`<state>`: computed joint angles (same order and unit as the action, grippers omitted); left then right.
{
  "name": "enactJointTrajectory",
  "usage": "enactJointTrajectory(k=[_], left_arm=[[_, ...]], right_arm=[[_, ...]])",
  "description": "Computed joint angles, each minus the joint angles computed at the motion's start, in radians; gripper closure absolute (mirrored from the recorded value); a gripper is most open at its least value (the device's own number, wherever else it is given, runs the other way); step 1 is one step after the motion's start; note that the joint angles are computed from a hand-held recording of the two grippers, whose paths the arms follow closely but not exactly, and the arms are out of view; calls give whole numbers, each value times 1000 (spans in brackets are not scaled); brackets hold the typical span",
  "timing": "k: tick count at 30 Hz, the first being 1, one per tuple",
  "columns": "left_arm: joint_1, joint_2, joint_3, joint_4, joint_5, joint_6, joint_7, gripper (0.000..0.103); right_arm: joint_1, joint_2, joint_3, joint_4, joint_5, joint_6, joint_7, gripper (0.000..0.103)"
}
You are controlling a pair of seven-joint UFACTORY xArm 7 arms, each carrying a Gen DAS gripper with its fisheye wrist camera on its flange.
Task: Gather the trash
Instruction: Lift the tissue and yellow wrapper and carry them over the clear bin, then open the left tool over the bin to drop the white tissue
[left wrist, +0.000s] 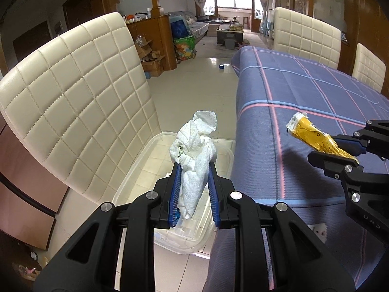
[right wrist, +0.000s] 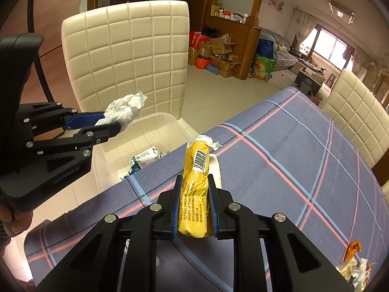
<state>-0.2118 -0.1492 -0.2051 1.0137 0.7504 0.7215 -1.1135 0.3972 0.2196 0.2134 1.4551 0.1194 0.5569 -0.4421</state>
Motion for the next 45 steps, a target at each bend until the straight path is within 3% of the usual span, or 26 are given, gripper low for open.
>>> enactJointTrajectory(k=[6,7,8,9,10,12,36,43,45], left_arm=[[9,13,12,3,-7,9,0,77],[8,17,14,5,-14,9,1,73],[8,19,18,1,-29,4,3,66],[8,20,18,1,-32,6,-2,33],[11,14,16,-8,-12,5,-35,8],[16,-3,10,-28,32,-8,-81,8],[104,-155,-41,-178,85,-6,-146,8],[125,-194,-40,-214,77,-19,-156,8],[132,-200,-43,-220,73,-20,-156,8]], right_arm=[[6,20,-3,19,-14,12,11,84],[8,26,-5,25,-19,16,18,84],[9,30,-5,29,-22,19,21,84],[11,35,-6,35,-25,22,26,84],[12,41,-6,42,-30,27,30,84],[16,51,-7,54,-38,34,36,84],[87,152,-3,179,-111,70,63,84],[95,193,14,238,-82,86,55,81],[101,199,13,249,-82,95,49,74]])
